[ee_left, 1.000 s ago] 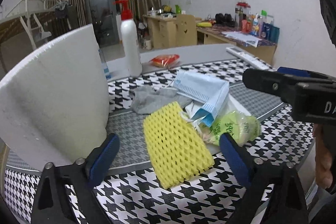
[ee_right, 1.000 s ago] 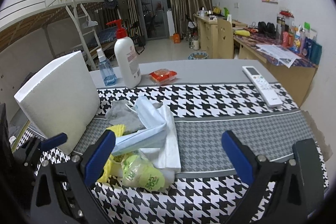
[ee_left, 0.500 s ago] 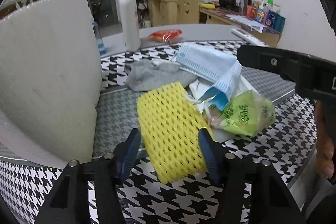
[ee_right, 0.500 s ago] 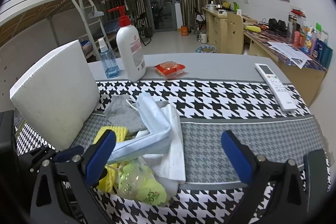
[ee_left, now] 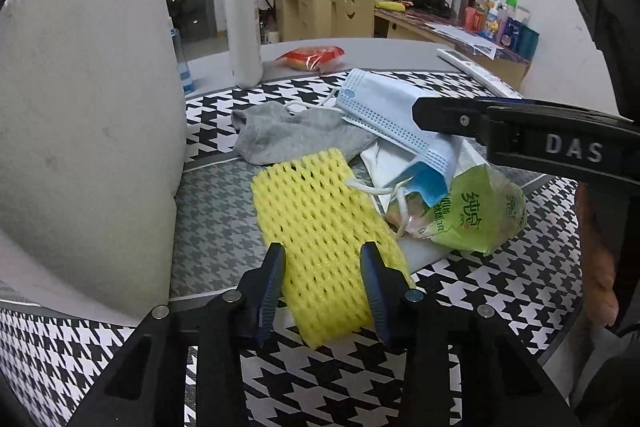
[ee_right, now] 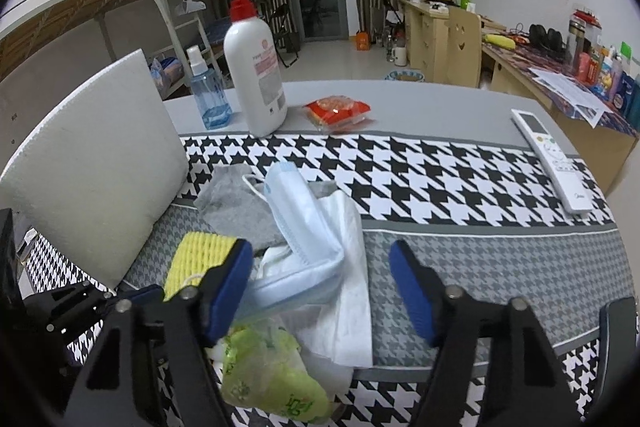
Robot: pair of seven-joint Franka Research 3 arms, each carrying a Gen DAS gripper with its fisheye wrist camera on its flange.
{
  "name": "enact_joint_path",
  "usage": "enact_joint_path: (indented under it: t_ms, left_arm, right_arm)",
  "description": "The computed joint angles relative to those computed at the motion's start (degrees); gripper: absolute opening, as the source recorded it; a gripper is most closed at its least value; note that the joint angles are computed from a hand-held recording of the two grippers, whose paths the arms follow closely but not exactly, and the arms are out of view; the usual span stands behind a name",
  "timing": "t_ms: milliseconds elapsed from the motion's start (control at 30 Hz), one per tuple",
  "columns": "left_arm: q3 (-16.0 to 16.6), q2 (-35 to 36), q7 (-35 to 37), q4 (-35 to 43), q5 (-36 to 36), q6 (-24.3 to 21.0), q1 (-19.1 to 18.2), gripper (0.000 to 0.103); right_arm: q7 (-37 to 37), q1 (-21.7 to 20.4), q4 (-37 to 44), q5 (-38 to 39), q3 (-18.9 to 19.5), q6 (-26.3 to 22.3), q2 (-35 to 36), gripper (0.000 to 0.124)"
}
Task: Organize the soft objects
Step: 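Grasp the yellow mesh sleeve with the left tool while the right tool grasps the blue mask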
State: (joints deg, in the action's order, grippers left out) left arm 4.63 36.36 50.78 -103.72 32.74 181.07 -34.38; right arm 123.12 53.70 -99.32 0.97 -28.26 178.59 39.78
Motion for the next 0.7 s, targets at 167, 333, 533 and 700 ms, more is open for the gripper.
enact_joint_path:
  t_ms: [167, 333, 533, 700]
  left_arm:
    - [1.3, 0.1, -0.3, -0.1, 0.3, 0.4, -1.0, 0.03]
    - [2.7, 0.1, -0.7, -0.1, 0.8, 0.6, -2.2, 0.025]
    - [2.5, 0.0, -0.6, -0.2, 0.8, 0.7, -1.8, 0.012]
    - [3.5, -0.3, -1.0, -0.6, 0.7, 1.8, -2.5, 0.011]
  right_arm:
    - [-0.5, -2.1, 0.7, -0.1, 2.3, -1.2, 0.0, 0.054]
    - [0.1, -2.1, 0.3, -0.9, 2.3, -1.6, -0.4, 0.037]
    - [2.5, -1.1, 0.5, -3.7, 1.0, -3.4, -0.3, 0.014]
    - [3.7, -0.4, -1.0, -5.3, 0.3, -2.0, -1.1, 0.01]
